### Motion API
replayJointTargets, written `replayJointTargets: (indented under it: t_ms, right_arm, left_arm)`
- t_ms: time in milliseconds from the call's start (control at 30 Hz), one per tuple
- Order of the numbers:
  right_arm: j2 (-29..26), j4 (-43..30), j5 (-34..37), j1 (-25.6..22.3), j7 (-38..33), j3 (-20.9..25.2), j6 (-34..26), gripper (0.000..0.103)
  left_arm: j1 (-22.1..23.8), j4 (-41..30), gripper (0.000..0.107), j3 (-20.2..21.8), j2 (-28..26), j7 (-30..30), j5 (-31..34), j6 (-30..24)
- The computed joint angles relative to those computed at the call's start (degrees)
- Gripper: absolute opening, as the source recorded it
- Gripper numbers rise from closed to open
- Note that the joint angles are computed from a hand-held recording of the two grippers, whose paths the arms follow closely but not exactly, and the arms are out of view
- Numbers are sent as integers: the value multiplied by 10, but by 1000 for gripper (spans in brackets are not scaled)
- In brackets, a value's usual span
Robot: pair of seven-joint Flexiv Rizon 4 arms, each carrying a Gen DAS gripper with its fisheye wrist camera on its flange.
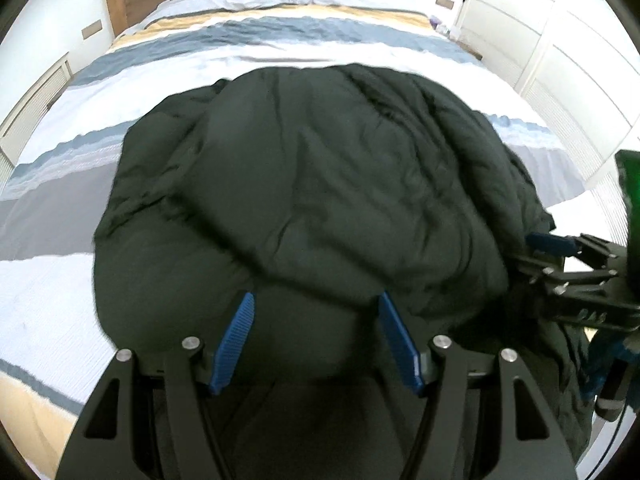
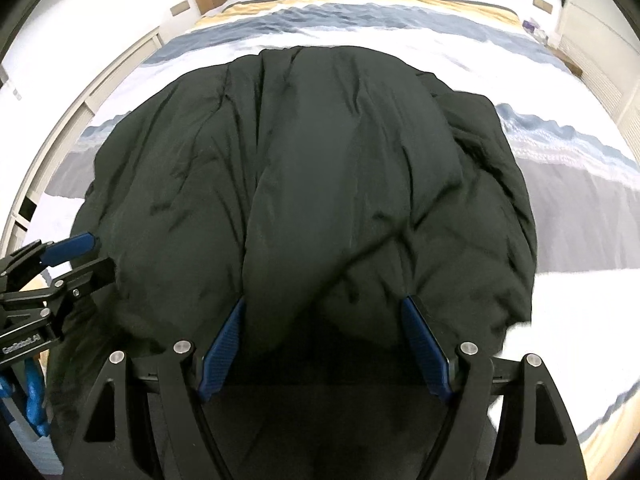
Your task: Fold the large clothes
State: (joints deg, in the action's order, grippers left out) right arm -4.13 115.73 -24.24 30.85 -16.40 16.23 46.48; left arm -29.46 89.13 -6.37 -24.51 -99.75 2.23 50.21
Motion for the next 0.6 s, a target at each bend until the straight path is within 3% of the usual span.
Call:
replayJointTargets:
  t_ms: [400,600]
  right_arm:
    - [82,18,59,10,1,33,-85,77]
    - [141,36,93,7,-5,47,-137,85]
  left_arm:
    - [6,80,64,7,86,-56,34,-23]
    - [8,102,64,1,126,-95,58,-40]
